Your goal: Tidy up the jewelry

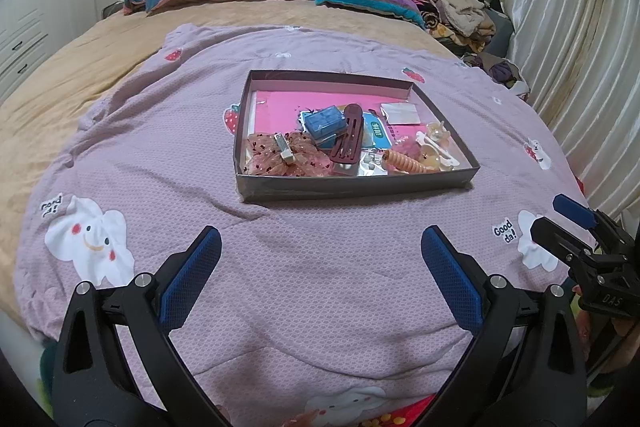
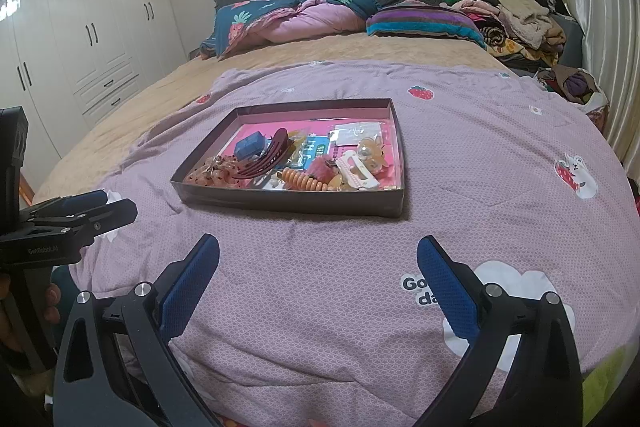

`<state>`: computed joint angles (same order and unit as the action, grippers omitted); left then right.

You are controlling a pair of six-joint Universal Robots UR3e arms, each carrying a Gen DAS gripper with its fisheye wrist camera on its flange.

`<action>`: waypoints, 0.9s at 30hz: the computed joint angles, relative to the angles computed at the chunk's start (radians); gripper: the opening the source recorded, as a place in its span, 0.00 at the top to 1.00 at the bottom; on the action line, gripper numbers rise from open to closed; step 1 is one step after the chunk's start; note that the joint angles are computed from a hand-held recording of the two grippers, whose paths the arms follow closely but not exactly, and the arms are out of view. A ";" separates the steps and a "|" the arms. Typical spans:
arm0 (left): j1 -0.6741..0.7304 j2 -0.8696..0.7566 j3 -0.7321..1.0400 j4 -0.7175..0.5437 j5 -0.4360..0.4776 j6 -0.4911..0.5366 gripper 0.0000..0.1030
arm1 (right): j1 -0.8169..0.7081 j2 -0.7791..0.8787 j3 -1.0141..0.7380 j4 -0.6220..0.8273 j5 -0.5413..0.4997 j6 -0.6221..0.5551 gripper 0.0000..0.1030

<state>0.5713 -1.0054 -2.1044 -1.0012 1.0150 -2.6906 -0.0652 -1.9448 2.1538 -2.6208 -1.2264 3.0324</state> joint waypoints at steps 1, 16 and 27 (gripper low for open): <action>0.000 0.001 0.000 0.000 0.002 -0.001 0.09 | 0.001 0.000 0.000 0.000 -0.001 0.002 0.04; 0.015 0.008 -0.001 -0.013 -0.005 0.012 0.09 | 0.002 0.002 0.002 -0.006 -0.002 0.001 0.04; 0.021 0.014 -0.001 -0.021 -0.005 0.022 0.09 | 0.001 0.001 0.002 -0.005 -0.001 0.001 0.04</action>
<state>0.5918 -0.9915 -2.1054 -1.0222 1.0099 -2.6691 -0.0642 -1.9435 2.1558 -2.6263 -1.2272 3.0333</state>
